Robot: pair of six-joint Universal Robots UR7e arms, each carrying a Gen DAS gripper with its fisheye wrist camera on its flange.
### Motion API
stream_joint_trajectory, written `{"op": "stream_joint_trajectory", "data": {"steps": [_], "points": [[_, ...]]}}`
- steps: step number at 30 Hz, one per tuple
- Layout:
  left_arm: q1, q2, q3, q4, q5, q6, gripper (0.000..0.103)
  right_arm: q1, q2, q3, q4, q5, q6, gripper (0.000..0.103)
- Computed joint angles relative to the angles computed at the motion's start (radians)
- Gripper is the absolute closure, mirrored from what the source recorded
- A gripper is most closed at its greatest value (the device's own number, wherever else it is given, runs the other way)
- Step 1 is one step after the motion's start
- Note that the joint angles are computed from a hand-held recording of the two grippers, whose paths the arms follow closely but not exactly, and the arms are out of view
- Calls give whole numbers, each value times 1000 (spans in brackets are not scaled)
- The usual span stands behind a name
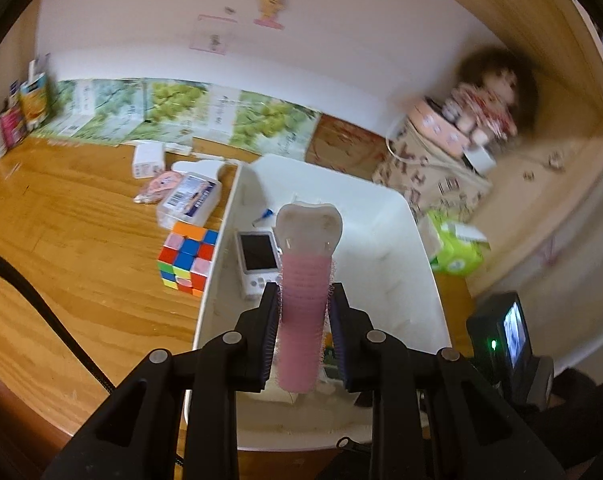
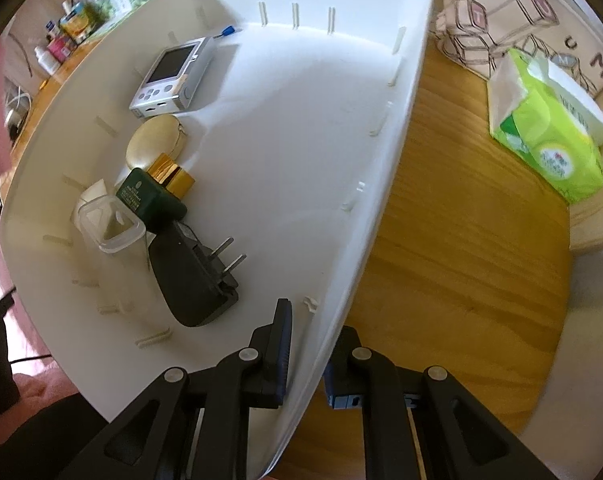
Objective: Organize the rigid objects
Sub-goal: 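Lower the pink hair roller into the bin and open the left gripper, then move the left gripper to the Rubik's cube and grasp it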
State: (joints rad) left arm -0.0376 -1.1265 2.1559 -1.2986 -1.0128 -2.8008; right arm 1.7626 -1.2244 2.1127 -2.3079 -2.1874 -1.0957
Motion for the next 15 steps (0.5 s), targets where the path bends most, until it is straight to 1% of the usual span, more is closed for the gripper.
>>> {"op": "stream_joint_trajectory", "data": {"steps": [2,3,4,9,12,15], "points": [[6,-3,1,-17,1,35,66,-8,0,-11,13,1,20,91],[6,-2,-3,-16,2,53,57,-6,0,-18,23,1,34,91],[4,-3,-5,-11,5,65,50,-8,0,-22,27,-1,42,91],[-8,-11,-7,2,4,113,38,-8,3,-30,18,-21,73,93],[-26,-30,4,15,-14,114,37,-11,1,-32,10,-35,89,93],[-53,-49,16,39,-45,92,32,-7,4,-40,11,-43,122,94]]}}
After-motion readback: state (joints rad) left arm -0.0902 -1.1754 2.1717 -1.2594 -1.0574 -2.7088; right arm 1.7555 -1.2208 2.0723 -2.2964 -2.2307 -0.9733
